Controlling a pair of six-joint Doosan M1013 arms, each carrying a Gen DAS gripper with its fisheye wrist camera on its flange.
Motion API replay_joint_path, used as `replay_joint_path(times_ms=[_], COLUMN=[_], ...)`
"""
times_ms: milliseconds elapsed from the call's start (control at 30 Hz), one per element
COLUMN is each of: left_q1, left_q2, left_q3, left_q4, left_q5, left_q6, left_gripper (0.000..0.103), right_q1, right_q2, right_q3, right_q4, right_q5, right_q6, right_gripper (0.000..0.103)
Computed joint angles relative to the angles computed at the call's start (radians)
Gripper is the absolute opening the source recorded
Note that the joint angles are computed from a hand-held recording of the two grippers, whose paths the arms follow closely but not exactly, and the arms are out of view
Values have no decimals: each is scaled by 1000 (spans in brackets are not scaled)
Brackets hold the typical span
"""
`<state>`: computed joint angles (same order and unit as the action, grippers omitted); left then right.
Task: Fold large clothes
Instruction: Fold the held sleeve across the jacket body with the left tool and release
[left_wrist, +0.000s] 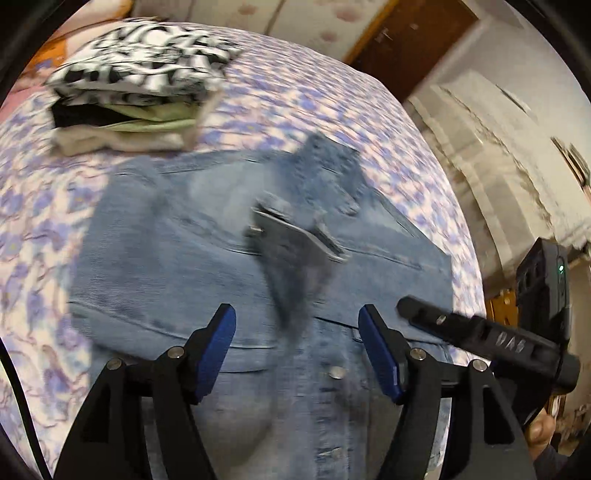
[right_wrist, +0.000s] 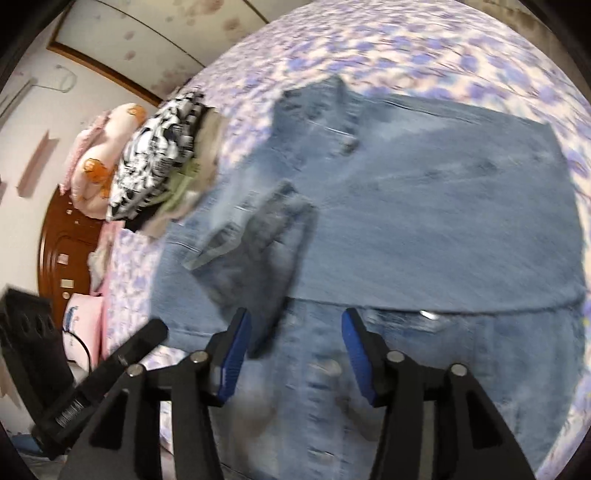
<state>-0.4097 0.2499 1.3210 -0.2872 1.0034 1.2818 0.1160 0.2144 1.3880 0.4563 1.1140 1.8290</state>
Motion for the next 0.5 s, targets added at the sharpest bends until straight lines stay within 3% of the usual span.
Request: replay_joint_path(times_ms=[67, 267, 500], left_q1=[18, 72, 134], left_q2=[-11, -33, -24], left_q3=[15, 55, 67], left_q4=[10, 50, 62], left_q5=[-9, -21, 8], left_q6=[-27, -93, -138], left_gripper=[68, 68, 68], right_q1=[25, 90, 158], right_q2=[29, 98, 217], right_q3=[-47, -155, -302], right_q4=[-21, -102, -341], right_q5=[11, 77, 256], right_q6=[4, 1, 62], right_gripper=[63, 63, 63])
